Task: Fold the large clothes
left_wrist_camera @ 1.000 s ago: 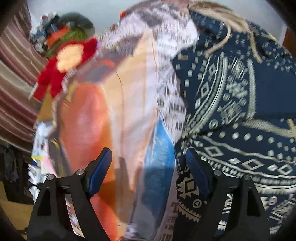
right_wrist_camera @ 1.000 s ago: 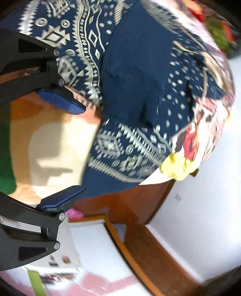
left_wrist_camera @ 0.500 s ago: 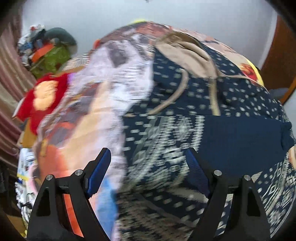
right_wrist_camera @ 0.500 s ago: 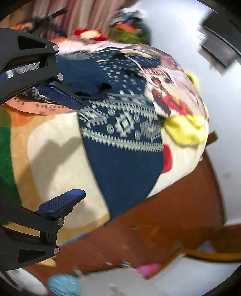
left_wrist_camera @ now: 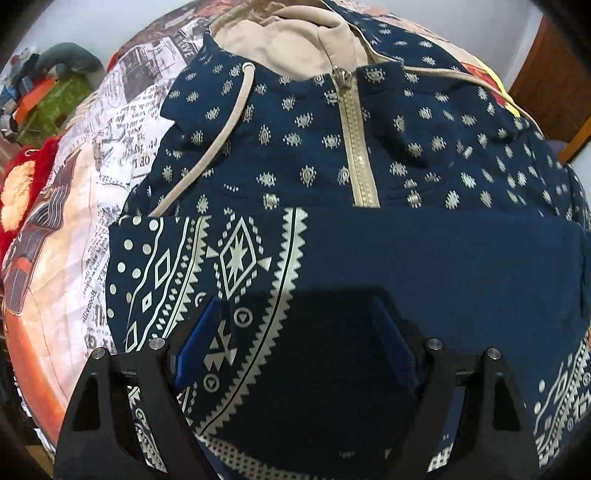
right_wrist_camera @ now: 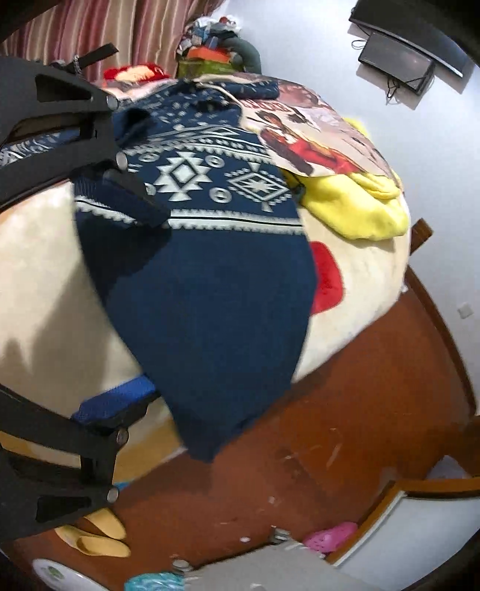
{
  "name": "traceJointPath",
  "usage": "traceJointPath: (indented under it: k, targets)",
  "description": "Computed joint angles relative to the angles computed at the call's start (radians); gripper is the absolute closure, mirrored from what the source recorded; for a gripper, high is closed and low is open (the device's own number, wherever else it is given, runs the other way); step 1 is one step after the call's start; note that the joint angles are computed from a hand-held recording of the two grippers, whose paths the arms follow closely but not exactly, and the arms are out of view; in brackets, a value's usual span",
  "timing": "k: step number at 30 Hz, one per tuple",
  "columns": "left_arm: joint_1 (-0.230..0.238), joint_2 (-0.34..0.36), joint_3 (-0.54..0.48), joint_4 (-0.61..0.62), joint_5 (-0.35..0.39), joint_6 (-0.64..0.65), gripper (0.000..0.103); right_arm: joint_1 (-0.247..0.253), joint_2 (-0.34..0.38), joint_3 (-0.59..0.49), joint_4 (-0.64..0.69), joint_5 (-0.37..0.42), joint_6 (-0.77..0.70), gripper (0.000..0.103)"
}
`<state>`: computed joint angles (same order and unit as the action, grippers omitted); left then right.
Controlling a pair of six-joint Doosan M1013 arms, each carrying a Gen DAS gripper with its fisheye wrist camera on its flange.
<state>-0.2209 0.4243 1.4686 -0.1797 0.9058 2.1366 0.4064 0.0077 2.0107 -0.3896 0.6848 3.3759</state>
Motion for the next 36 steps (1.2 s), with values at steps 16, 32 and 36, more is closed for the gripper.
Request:
traceJointPath:
  k: [16,32,36]
  targets:
    - [0.033,-0.025,0.004,-0.049,0.019,0.042,0.017,0.092,-0.004,-0.104,-0.405,0.085,0.133,0.094]
    - [0.076,-0.098,0.022,-0.205,0.032,0.212,0.017,0.119,0.086,-0.246,-0.163,0.071,-0.109,0.094]
    - [0.056,-0.1,0.031,-0.201,0.044,0.205,0.017,0.078,0.011,-0.113,-0.028,0.016,-0.007,0.094]
